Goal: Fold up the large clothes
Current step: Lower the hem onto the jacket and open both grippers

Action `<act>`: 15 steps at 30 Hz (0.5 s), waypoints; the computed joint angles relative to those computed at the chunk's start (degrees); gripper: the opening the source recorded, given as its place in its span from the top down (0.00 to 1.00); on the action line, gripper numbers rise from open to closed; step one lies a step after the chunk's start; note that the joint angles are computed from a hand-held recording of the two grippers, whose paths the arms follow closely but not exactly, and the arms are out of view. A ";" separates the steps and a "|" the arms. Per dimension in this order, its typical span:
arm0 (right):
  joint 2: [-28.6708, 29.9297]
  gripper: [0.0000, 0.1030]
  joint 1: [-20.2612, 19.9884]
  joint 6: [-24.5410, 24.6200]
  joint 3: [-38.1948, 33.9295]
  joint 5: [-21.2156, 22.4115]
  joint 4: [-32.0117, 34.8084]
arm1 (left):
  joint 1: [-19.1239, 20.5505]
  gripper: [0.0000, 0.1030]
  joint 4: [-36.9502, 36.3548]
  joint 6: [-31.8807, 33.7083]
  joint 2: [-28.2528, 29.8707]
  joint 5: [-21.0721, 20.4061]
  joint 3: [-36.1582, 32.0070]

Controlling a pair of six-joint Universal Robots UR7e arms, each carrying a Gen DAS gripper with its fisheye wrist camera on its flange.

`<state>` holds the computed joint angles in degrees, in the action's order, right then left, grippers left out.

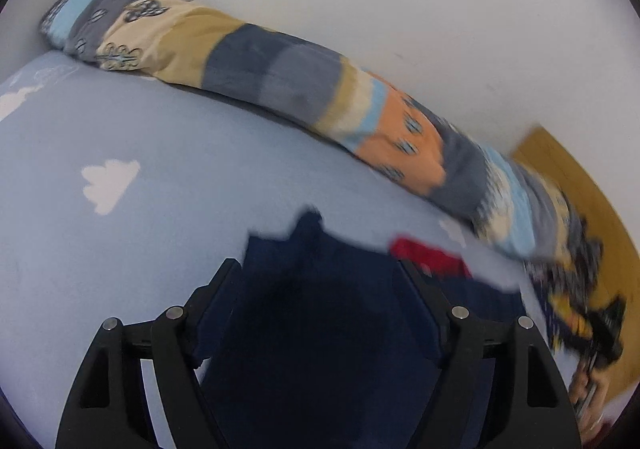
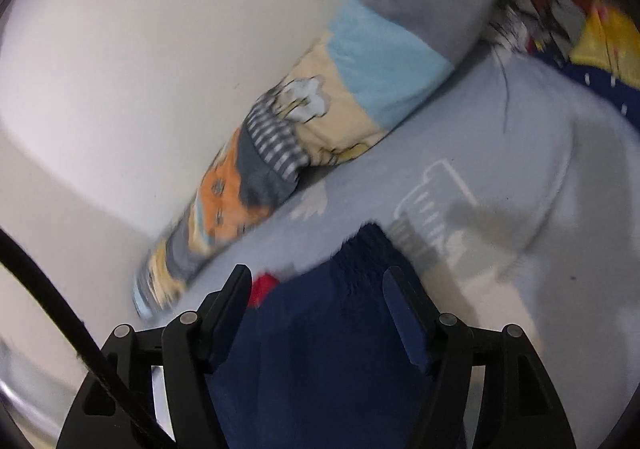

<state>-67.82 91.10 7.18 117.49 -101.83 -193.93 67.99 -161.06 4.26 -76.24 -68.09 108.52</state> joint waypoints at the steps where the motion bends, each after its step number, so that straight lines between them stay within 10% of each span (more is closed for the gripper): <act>1: -0.11 0.28 0.97 -2.59 1.04 -0.38 0.79 | -0.27 0.24 -0.55 2.02 -1.49 -0.49 2.68; 6: 1.62 0.38 4.95 -16.15 7.93 -7.25 6.13 | -1.00 0.24 -5.26 11.93 -2.51 15.05 11.92; 8: 1.35 0.68 2.05 -13.84 11.81 -11.03 3.29 | 2.28 0.18 -0.10 5.89 -3.60 15.27 11.07; 9: 0.08 1.00 0.47 -11.10 13.50 -11.77 1.91 | 3.01 0.19 1.19 2.58 -5.64 13.57 11.34; 12: -5.47 0.88 0.53 -1.21 16.51 -20.21 1.01 | -0.91 0.20 -1.97 5.40 -9.89 18.65 14.19; 15: -7.33 0.80 4.46 -5.42 16.08 -20.72 0.15 | -5.18 0.18 -4.46 9.71 -11.85 18.78 15.32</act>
<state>-75.15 95.55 1.76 133.56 -122.54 -193.78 62.81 -165.52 13.97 -88.09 -49.30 123.84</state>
